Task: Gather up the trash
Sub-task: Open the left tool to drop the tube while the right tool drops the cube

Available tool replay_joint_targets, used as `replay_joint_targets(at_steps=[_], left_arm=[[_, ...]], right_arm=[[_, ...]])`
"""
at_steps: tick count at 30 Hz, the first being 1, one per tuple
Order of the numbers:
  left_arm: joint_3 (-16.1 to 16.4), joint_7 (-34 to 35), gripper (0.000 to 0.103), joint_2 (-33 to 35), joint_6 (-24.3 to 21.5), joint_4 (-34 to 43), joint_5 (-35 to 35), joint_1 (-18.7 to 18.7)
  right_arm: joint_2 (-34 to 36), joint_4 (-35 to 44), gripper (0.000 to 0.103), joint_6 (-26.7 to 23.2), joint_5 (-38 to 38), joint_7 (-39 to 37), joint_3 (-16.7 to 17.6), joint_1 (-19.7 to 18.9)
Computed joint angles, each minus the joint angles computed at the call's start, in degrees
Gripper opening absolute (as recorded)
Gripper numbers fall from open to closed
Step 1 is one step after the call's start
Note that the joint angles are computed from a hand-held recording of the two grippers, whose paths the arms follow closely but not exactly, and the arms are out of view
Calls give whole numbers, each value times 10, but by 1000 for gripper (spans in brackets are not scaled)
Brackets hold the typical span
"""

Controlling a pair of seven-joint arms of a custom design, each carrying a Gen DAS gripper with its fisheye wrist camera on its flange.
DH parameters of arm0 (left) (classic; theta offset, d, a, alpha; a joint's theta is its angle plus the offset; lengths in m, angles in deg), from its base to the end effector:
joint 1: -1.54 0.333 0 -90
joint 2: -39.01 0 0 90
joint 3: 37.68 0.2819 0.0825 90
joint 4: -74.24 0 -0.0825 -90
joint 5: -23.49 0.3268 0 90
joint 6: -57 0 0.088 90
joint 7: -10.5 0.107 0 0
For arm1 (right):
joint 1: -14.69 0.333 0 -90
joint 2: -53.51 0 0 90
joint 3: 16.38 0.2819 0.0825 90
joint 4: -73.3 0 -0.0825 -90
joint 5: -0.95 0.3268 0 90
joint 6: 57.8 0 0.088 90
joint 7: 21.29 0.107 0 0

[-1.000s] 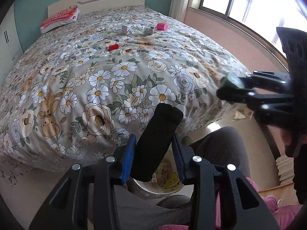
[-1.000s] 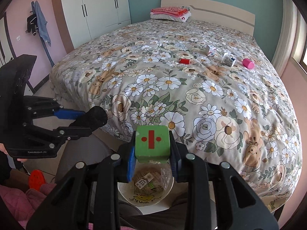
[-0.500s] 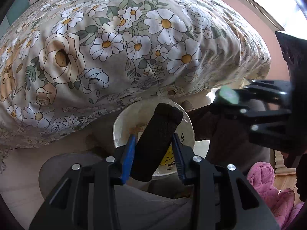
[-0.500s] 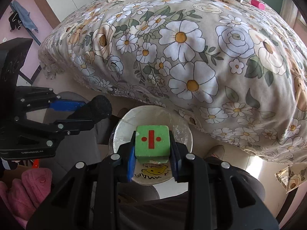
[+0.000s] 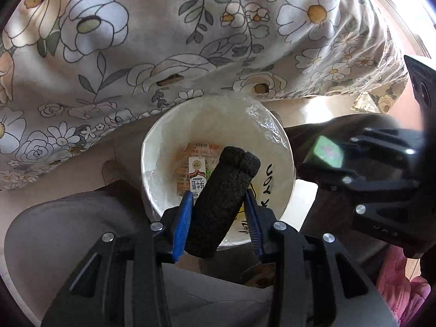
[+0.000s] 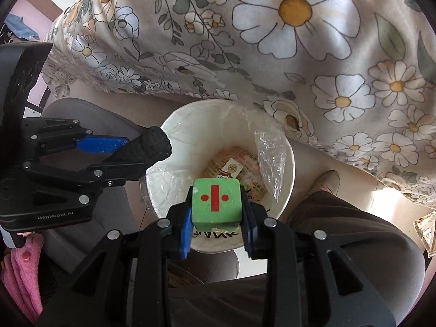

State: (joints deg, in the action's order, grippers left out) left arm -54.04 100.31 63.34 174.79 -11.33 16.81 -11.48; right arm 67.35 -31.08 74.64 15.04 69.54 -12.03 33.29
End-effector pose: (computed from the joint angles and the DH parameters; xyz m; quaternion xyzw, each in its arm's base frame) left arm 0.5566 -0.2891 0.4383 0.5352 -0.8340 0.1213 0.0570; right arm 0.5392 0.2303 0.4240 -0.7753 0.6099 0.0242 0.1622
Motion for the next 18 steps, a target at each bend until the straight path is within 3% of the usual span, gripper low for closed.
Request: replay_joint_targets(at_steps=[18], left_arm=[[1, -57, 40, 99, -29, 65, 5, -3]], right_arm=[[115, 96, 31, -84, 3, 15, -3, 3]])
